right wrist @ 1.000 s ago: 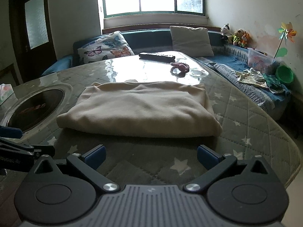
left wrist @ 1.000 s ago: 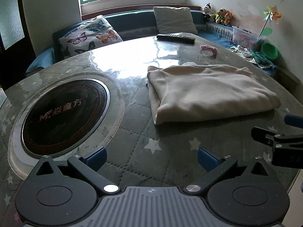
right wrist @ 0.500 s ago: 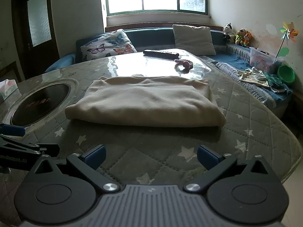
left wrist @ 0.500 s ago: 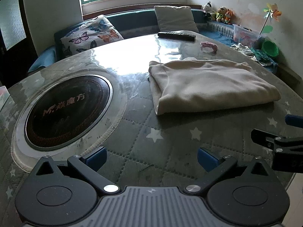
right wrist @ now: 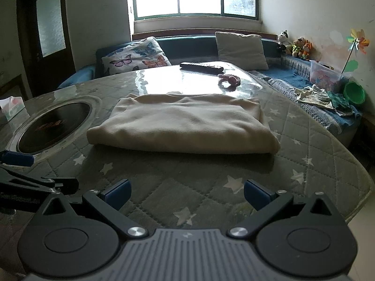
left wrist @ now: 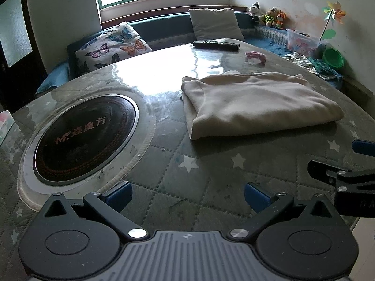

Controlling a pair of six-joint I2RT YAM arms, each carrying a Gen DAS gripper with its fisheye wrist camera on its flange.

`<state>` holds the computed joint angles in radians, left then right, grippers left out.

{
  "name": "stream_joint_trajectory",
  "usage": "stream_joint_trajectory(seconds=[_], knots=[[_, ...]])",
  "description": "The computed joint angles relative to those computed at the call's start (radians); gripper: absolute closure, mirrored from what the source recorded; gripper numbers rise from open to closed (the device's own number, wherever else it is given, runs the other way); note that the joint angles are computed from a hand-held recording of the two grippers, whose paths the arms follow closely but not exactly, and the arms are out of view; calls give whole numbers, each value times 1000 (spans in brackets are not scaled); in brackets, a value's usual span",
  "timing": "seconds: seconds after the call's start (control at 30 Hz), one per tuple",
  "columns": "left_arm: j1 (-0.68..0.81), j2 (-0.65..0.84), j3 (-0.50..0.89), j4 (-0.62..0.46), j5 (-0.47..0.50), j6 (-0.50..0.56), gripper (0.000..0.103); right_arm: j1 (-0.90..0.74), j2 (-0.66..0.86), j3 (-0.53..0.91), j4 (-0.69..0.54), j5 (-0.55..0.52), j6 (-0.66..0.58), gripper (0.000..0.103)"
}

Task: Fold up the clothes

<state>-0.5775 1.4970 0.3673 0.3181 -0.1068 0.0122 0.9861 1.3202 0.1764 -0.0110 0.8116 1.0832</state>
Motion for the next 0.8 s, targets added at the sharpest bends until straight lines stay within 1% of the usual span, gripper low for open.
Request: stream_joint_trajectory(seconds=[0.5, 0.8], knots=[[-8, -31, -26, -3, -19, -5, 0, 55, 17, 49, -130, 41, 95, 0], [-12, -29, -26, -6, -23, -8, 0, 53, 30, 59, -144, 42, 102, 0]])
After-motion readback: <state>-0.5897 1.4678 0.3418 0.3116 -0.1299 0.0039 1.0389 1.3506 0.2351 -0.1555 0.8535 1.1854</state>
